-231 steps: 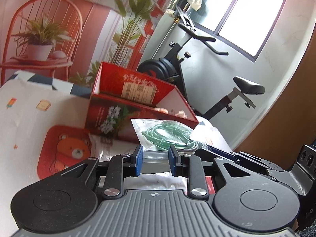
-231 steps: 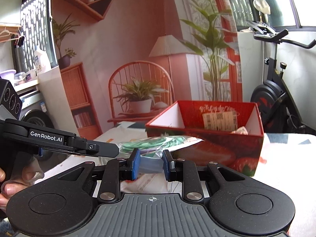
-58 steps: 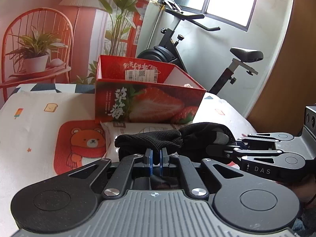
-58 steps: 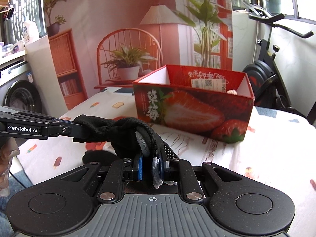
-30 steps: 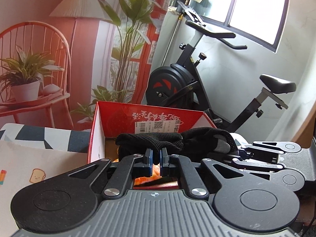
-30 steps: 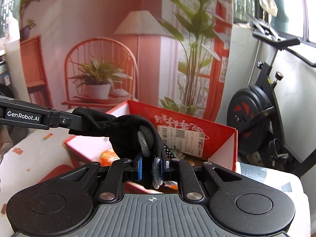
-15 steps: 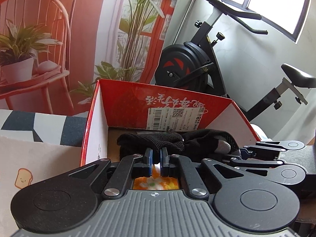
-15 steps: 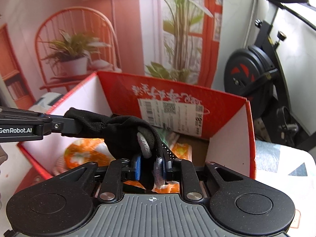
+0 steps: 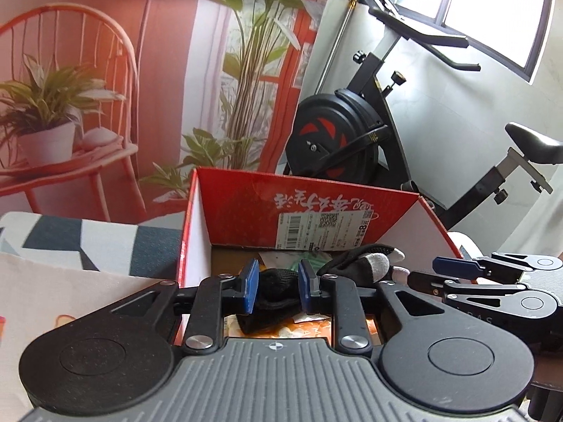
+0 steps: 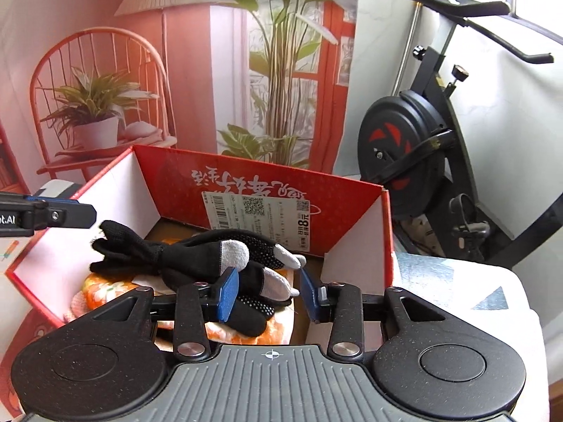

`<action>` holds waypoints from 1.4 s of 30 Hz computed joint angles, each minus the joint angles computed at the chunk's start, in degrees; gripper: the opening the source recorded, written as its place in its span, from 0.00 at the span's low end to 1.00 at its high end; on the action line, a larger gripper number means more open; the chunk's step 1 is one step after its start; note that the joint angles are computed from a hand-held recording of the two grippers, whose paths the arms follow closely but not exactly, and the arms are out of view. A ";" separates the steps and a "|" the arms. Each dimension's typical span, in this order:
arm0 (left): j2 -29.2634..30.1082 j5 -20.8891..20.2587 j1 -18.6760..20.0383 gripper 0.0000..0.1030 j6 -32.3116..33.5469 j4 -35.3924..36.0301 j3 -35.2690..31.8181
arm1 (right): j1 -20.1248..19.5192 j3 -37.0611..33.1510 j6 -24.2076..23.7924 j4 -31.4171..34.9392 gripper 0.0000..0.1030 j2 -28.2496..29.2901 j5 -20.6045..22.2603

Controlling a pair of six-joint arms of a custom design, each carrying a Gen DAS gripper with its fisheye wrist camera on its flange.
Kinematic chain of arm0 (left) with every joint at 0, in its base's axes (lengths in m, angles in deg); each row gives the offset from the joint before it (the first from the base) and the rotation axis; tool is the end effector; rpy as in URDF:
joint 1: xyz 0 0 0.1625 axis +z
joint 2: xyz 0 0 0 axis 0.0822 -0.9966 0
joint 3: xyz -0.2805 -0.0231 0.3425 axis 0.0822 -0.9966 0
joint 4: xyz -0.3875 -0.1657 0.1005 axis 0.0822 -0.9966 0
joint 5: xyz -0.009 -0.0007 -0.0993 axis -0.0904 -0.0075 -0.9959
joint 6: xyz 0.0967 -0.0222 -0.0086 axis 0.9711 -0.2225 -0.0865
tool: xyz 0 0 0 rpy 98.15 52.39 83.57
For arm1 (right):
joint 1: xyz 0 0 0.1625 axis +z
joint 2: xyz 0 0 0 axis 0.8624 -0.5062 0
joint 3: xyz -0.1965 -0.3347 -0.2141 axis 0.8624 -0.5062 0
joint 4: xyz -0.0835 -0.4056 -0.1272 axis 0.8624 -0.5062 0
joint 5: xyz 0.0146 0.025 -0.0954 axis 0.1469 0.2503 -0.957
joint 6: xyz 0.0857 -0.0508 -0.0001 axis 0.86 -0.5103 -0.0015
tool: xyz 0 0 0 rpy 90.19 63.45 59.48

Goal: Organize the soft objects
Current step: 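Open both grippers to release the gloves into the box, then move both grippers down to the black eye mask on the pile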

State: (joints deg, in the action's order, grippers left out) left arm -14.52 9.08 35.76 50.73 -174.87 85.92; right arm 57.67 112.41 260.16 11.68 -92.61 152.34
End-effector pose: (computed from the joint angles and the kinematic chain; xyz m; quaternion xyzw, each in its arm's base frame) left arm -0.2895 -0.4809 0.1653 0.3654 0.8888 -0.2390 0.1395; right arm 0.2587 -0.4044 0.2070 0.0098 -0.8196 0.4091 0.4011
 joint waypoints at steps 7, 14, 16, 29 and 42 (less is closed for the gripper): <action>-6.29 1.57 -2.97 0.37 -1.48 0.80 4.18 | 4.89 0.98 3.94 1.73 0.38 -0.13 3.27; -14.44 2.92 -5.92 0.38 -4.28 4.65 10.14 | 10.34 3.15 10.01 2.66 0.40 0.70 5.68; -16.94 3.01 -6.57 0.38 -5.31 6.04 11.82 | 11.89 3.54 12.77 3.93 0.40 1.30 6.15; -31.13 4.20 -9.15 0.38 -13.26 18.88 21.18 | 19.62 8.15 36.36 13.18 0.40 7.20 4.81; -40.47 5.09 -10.95 0.42 -22.38 27.82 27.41 | 23.88 12.75 58.66 15.27 0.40 15.57 -0.66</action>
State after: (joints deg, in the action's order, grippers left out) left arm -54.98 14.17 24.81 28.35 -147.05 113.33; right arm 81.55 125.15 318.81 26.95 -77.05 151.68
